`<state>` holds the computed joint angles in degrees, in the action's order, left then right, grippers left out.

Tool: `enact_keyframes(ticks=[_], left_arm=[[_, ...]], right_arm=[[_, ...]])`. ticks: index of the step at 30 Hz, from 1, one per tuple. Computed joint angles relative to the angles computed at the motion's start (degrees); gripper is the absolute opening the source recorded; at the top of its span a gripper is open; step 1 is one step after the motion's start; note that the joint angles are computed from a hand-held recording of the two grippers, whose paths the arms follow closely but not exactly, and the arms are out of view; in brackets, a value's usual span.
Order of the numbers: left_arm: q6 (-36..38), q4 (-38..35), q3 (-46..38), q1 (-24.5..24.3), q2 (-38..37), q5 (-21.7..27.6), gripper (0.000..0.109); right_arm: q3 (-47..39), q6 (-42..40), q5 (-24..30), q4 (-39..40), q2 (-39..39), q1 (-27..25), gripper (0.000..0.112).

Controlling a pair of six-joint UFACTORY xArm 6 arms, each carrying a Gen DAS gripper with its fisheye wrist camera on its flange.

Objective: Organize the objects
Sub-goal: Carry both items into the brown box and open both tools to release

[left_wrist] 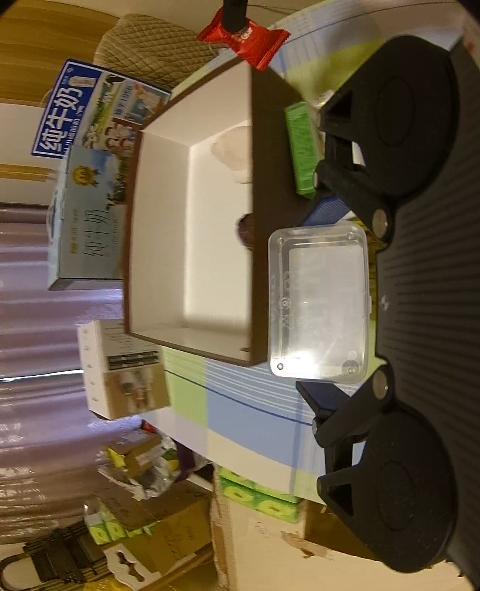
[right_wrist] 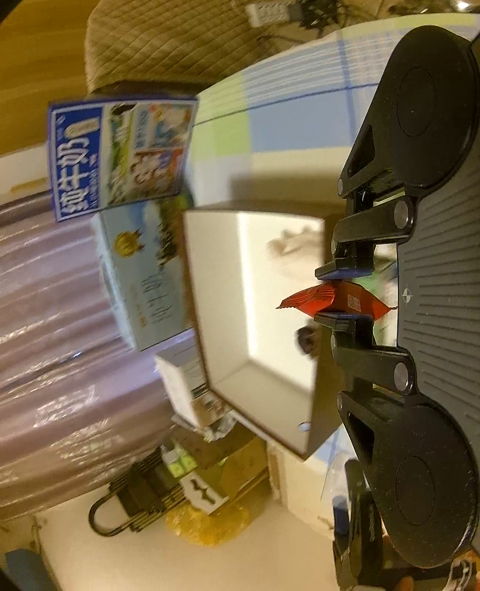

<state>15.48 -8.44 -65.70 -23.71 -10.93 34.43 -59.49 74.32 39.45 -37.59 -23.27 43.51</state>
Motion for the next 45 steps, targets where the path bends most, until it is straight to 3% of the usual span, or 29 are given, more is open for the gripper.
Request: enact_keyframes(ticks=[11, 23, 35, 45], left_arm=[[-2.04, 0.98, -13.88, -2.98, 12.39, 0.70, 0.083], [-3.32, 1.32, -29.96, -4.15, 26.83, 6.63, 0.083], [-4.10, 3.53, -46.89, -5.53, 40.20, 13.65, 0.083], [-4.10, 4.73, -56.98, -6.34, 47.40, 17.92, 0.083]], right_arm=[[-9.58, -4.27, -6.72, 3.16, 11.70, -5.37, 0.014], [-15.14, -4.89, -10.67, 13.34, 21.23, -10.48, 0.014], [-21.35, -6.61, -8.56, 19.04, 29.39, -13.30, 0.014], [-22.93, -6.59, -7.44, 19.87, 31.42, -14.62, 0.014]])
